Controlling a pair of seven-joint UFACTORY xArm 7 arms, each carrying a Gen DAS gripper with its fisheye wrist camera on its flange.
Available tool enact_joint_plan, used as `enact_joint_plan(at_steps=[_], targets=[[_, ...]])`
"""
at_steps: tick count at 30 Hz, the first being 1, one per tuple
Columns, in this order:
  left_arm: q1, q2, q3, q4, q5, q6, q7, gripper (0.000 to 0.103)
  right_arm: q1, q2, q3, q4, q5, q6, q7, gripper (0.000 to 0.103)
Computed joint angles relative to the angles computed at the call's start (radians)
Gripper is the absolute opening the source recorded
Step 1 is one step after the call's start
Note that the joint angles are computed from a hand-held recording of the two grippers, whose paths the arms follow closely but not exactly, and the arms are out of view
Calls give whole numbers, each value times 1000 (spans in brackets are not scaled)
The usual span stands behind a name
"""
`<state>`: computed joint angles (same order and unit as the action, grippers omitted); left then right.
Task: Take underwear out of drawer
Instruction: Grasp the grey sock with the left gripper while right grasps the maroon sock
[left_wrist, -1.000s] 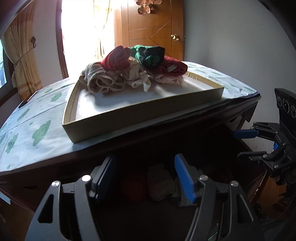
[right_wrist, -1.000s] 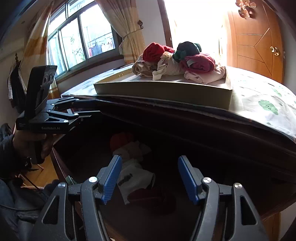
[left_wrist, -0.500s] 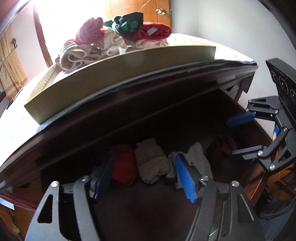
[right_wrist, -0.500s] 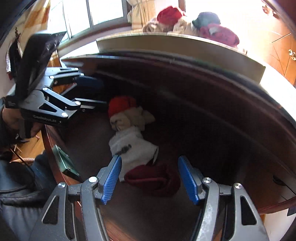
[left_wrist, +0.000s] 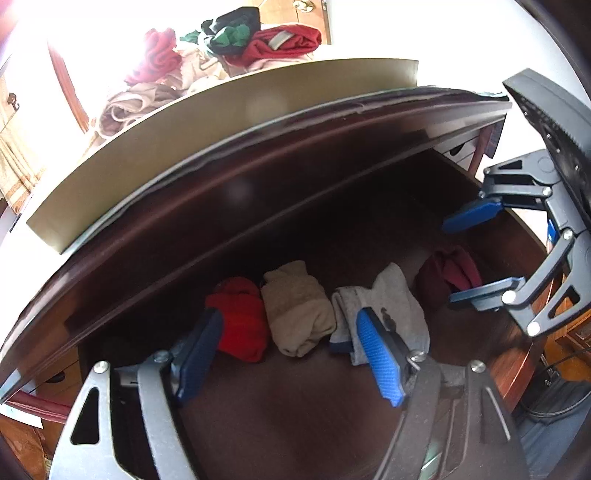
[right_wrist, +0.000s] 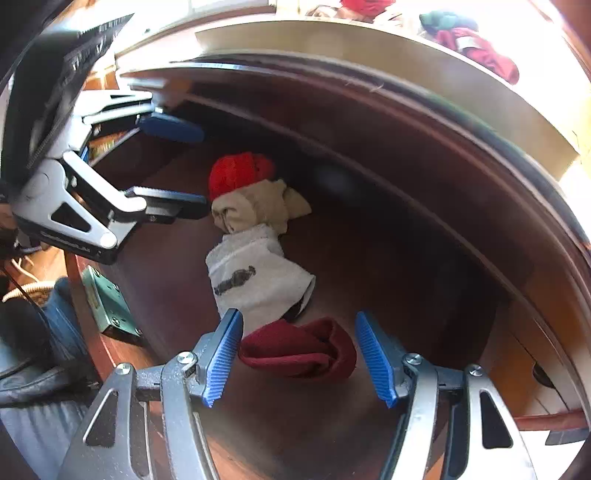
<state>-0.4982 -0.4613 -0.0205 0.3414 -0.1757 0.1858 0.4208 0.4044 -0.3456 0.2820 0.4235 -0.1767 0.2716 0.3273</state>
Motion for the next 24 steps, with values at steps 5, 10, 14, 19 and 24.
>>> enact_joint_plan(at_steps=[5,10,14,19,24], targets=[[-6,8,14,4,-6,10,15,75,41,29,-47,6,64,-2,-59,65],[0,43,1,23,-10,11,17,75,84,49,-97,18,174,24,-135,65],[3,52,-3,34,-11,25,30,75,87,69,-105,36,225,50,-176,63],[0,67,-15,55,-12,62,59,75,70,91,-94,54,243,69,-188,42],[-6,112,-42,106,-6,142,120,75,76,77,-98,39,268,54,-204,27]])
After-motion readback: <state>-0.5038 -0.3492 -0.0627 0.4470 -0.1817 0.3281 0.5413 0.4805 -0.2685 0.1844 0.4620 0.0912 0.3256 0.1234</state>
